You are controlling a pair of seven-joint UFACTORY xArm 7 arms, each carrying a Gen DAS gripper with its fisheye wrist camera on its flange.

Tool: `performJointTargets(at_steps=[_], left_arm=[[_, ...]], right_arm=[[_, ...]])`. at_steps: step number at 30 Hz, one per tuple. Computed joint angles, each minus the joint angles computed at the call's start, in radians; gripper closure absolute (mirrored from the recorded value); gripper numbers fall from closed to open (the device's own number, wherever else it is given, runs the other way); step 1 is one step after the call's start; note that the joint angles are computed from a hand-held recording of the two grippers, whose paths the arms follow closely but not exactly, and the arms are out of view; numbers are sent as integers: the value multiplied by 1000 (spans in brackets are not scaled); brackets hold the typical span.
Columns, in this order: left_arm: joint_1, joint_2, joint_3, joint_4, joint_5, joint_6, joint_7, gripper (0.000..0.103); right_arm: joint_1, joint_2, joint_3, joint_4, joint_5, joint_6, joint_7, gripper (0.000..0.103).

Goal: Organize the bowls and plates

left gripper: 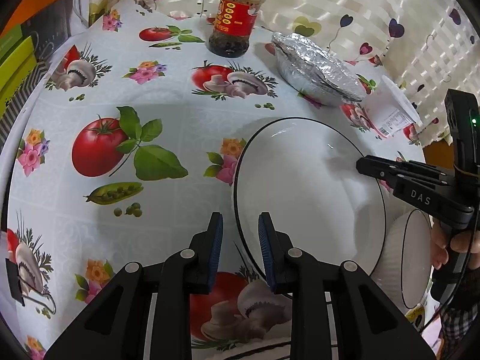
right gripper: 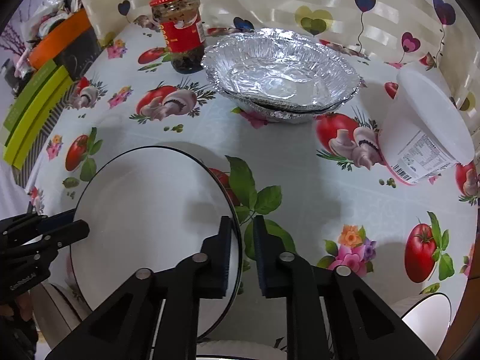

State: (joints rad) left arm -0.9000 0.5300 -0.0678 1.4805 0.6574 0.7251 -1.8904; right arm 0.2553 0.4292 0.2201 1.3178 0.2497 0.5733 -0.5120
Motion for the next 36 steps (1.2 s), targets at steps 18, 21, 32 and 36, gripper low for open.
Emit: performJointTargets(at_steps=[18, 21, 32, 36], left_arm=[[1, 47, 8, 39, -56, -30, 70, 79], [-2, 48, 12, 43, -61, -27, 76, 80], [-10, 44, 23, 35, -48, -29, 45, 82], [-14, 49, 25, 50, -40, -8, 40, 83]], right_arm=[[-25, 13, 11, 23, 72, 69, -31, 94], [-23, 14, 6, 25, 69, 78, -32, 93], [-31, 16, 11, 27, 96, 92, -51, 93], [-37, 31, 9, 48, 111, 125, -48, 93]])
